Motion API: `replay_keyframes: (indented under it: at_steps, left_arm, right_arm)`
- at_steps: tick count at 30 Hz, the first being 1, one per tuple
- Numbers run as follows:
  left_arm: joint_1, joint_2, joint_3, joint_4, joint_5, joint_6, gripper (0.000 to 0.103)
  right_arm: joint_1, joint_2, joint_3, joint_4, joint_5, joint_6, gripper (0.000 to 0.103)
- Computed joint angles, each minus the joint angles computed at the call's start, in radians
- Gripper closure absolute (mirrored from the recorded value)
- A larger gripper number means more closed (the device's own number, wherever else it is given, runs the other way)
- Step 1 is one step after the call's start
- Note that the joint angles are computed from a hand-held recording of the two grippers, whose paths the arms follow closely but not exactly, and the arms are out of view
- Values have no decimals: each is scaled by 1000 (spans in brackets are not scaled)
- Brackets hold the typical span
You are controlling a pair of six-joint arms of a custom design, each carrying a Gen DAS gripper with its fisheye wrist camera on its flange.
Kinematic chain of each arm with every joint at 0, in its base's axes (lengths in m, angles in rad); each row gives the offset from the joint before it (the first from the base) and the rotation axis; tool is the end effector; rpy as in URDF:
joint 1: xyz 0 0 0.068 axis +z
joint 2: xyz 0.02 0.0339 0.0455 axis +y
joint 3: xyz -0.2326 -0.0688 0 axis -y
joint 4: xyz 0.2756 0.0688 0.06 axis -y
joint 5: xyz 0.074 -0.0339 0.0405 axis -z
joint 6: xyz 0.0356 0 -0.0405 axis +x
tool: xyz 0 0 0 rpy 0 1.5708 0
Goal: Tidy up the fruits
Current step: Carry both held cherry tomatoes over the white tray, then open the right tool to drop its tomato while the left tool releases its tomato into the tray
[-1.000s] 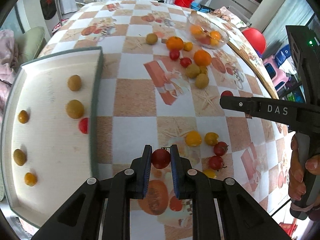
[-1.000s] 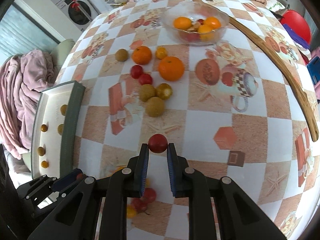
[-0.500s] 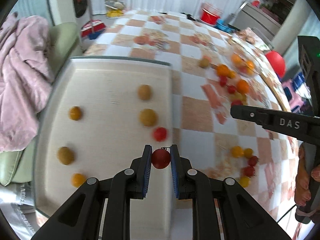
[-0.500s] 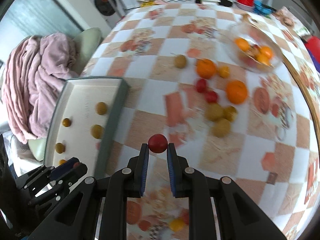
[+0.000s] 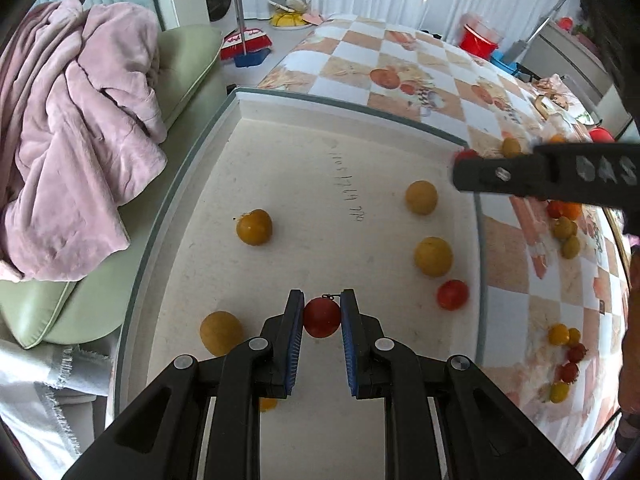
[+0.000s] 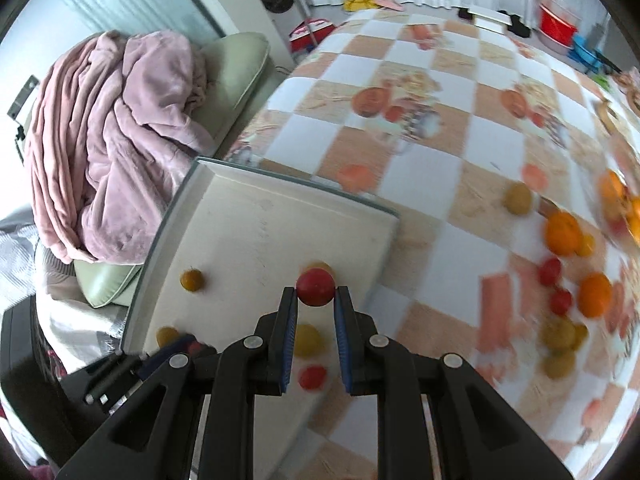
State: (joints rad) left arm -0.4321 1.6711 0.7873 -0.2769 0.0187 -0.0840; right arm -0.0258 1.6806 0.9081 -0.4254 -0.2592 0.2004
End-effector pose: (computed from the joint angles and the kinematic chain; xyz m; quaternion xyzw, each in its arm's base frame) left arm 0.2796 -0.1297 0.0694 0.1714 0.9639 -0.0608 0.1945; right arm 0.3244 0.0008 0.0944 0.0862 0.9709 0.1425 0.1720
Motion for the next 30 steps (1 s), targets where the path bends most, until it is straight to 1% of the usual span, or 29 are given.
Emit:
replay_keyframes:
  at_steps: [4,8,19,22,23,25,26,27,30]
  left_arm:
    - [4,25,12,4,-3,3,83]
    - [6,53,27,7,-8,-7,83]
    - [-10,84,44,5,-36,-6,83]
    - [-24,87,46,0,-56,-11,83]
    - [-29,88,46,0,-64,-12,83]
    - [-39,86,45,-3,-80,-12,83]
    - [-42,86,46,-6,-84,-10,83]
    - [-44,87,47,-8,-87,-8,83]
    - [-49,83,44,-14,-94,4,82]
  right_arm:
    - [24,130,106,7,4,7,83]
    - [38,204,173,4,21,1,83]
    - [46,323,256,-19,51,-12,82]
    - [43,327,259,-17,43,-18,81]
    - [43,333,266,-20,33,-19,77]
    - [39,335,272,-26,10,-23,65]
    - [38,334,273,-29,8,-24,55]
    - [35,324,266,-25,5,-24,49]
    - [21,284,239,-12,-23,-14,40]
